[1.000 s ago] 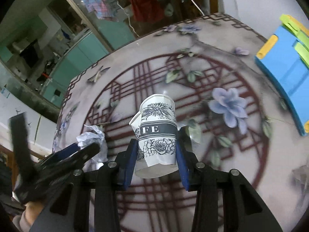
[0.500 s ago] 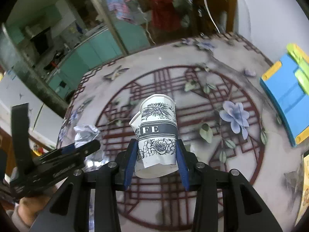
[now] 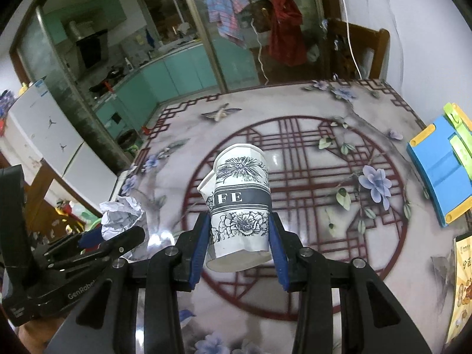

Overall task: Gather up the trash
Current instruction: 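Carry foil and paper cup to the red bin and release both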

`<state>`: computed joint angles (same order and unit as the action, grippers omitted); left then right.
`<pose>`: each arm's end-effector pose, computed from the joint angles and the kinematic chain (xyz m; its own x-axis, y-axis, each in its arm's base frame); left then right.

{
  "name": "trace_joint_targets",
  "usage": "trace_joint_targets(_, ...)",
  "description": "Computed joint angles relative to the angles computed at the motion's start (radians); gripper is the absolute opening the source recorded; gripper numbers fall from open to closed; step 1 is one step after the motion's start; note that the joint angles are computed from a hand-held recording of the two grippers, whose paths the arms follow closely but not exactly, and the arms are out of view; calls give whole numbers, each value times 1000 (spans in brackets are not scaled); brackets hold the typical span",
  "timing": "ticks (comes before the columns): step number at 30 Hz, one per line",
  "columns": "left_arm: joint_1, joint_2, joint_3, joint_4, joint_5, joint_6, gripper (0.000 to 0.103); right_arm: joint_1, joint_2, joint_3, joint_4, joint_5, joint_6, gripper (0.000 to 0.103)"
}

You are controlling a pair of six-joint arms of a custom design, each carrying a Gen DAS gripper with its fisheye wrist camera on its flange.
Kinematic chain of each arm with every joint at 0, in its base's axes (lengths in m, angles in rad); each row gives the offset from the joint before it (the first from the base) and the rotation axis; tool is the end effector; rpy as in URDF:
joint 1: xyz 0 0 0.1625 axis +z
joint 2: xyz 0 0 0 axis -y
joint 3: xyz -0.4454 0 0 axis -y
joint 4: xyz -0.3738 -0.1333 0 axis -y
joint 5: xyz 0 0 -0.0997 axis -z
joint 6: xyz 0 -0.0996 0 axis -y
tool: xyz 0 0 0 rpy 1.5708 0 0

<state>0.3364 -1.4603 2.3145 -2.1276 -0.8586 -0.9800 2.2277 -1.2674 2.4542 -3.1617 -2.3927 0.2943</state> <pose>-0.2818 -0.3087 0.2220 -0.7880 0.1711 -0.5914 0.4453 0.8217 -0.3557 0.2868 -0.2731 0.2178 -0.8471 0.0316 0.5304 -0.3299 0.7512 -0.5716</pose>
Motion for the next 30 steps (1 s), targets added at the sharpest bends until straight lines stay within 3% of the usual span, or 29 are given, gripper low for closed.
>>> trace_joint_targets(19,-76,-221,42,253,45,-151,49,149,105,-58,77,-11,90,37)
trace_joint_targets(30,-81,-404,31,531,73,-276,49,207,243,-153,89,37,96,37)
